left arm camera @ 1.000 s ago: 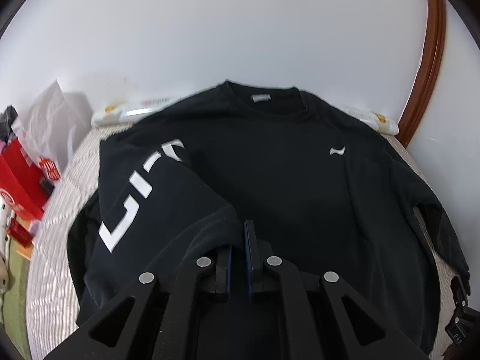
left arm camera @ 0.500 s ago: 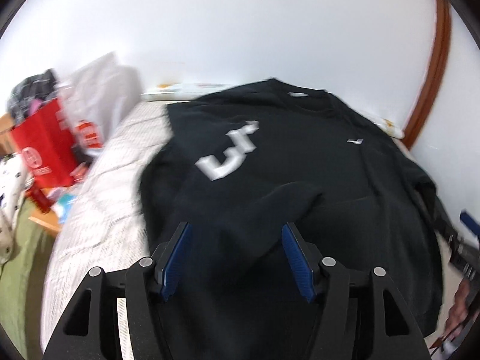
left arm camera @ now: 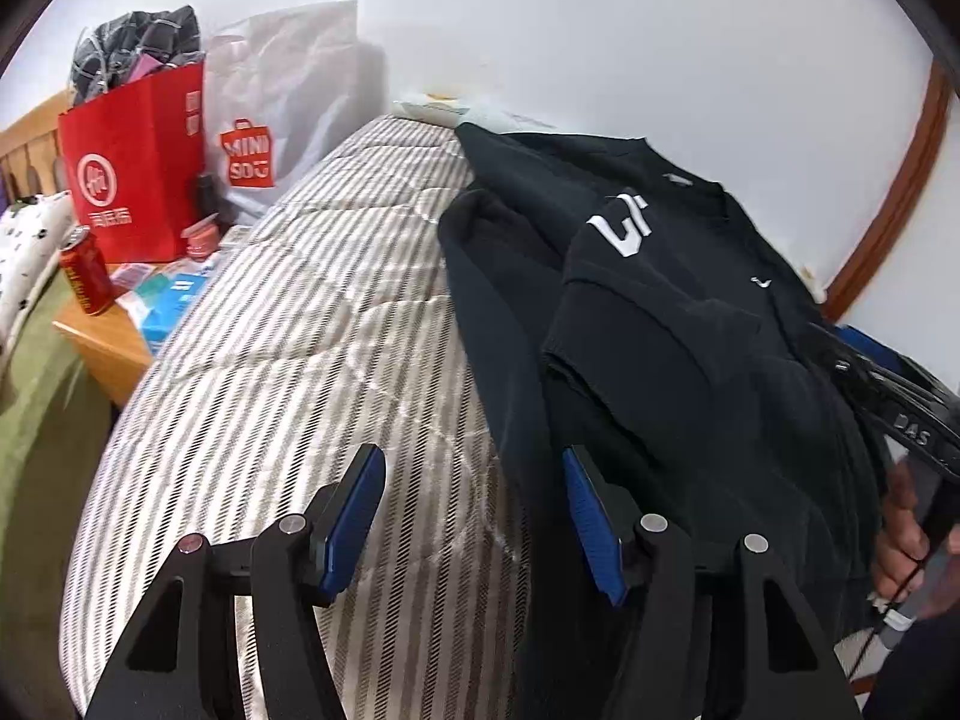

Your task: Fold small clothes

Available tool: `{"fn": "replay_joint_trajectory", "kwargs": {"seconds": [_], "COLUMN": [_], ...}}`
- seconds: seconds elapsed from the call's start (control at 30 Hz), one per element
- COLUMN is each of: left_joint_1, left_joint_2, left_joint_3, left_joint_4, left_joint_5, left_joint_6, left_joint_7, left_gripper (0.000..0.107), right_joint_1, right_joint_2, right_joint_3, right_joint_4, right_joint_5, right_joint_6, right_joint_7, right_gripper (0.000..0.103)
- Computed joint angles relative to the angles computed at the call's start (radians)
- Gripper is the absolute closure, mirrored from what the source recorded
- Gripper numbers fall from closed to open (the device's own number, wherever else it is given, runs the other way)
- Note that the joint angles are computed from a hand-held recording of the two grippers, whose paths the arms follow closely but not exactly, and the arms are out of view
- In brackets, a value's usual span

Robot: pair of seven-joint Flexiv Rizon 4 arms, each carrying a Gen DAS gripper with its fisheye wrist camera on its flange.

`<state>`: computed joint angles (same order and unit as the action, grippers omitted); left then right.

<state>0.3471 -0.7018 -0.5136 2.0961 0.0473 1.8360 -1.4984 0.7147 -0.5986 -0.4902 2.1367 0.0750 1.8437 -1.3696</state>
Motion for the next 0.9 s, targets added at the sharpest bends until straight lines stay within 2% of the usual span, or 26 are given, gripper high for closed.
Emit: {"fn": "replay_joint_trajectory", "kwargs": {"seconds": [0.1, 0.13, 0.23, 0.27, 0.33, 0.4, 0.47, 0.5, 0.53, 0.57, 0.63, 0.7, 0.8, 0.9], "left_joint_1": [0.035, 0.044, 0.078, 0.086, 0.082, 0.068, 0.051, 0.045, 0.033, 0.017, -0.009, -0.031, -0.058, -0.096], "left_joint_2": [-0.043, -0.054, -0.084, -0.093, -0.099, -0.097, -0.094, -0.093, -0.090, -0.086, -0.079, -0.072, -0.067, -0.058], "left_joint_3": [-0.050, -0.062, -0.103, -0.113, -0.108, -0.094, -0.078, -0.073, -0.061, -0.045, -0.018, 0.005, 0.033, 0.072], "left_joint_4": [-0.022, -0.025, -0.032, -0.033, -0.034, -0.037, -0.042, -0.043, -0.047, -0.050, -0.054, -0.056, -0.060, -0.066], "left_joint_5": [0.021, 0.025, 0.028, 0.029, 0.024, 0.015, 0.005, 0.004, 0.000, -0.004, -0.012, -0.017, -0.024, -0.032], "left_joint_6": [-0.006, -0.011, -0.037, -0.038, -0.025, -0.019, -0.017, -0.015, -0.014, -0.011, -0.007, -0.003, 0.005, 0.008], "left_joint_7": [0.018, 0.024, 0.046, 0.056, 0.063, 0.060, 0.055, 0.054, 0.052, 0.050, 0.044, 0.040, 0.031, 0.026], "left_gripper": [0.060, 0.062, 0.073, 0.079, 0.084, 0.090, 0.093, 0.094, 0.094, 0.096, 0.097, 0.097, 0.098, 0.097], "right_joint_1": [-0.115, -0.137, -0.264, -0.291, -0.333, -0.310, -0.284, -0.282, -0.258, -0.262, -0.338, -0.374, -0.346, -0.377], "right_joint_2": [-0.009, -0.014, -0.046, -0.058, -0.083, -0.107, -0.121, -0.123, -0.128, -0.126, -0.110, -0.089, -0.081, -0.085], "right_joint_3": [0.149, 0.177, 0.329, 0.361, 0.415, 0.396, 0.369, 0.364, 0.334, 0.330, 0.400, 0.413, 0.329, 0.301], "right_joint_4": [-0.052, -0.066, -0.134, -0.152, -0.177, -0.193, -0.200, -0.201, -0.198, -0.194, -0.198, -0.177, -0.152, -0.160], "right_joint_5": [-0.063, -0.077, -0.148, -0.168, -0.204, -0.222, -0.251, -0.265, -0.263, -0.266, -0.279, -0.265, -0.186, -0.122], "right_joint_6": [-0.010, -0.021, -0.074, -0.086, -0.086, -0.083, -0.091, -0.098, -0.084, -0.069, -0.064, -0.010, 0.095, 0.110], "right_joint_7": [-0.010, -0.007, 0.010, 0.016, 0.020, 0.026, 0.013, 0.004, 0.004, -0.001, -0.012, -0.017, -0.029, -0.027], "right_gripper": [0.021, 0.021, 0.021, 0.021, 0.023, 0.035, 0.069, 0.076, 0.092, 0.094, 0.095, 0.096, 0.096, 0.096]}}
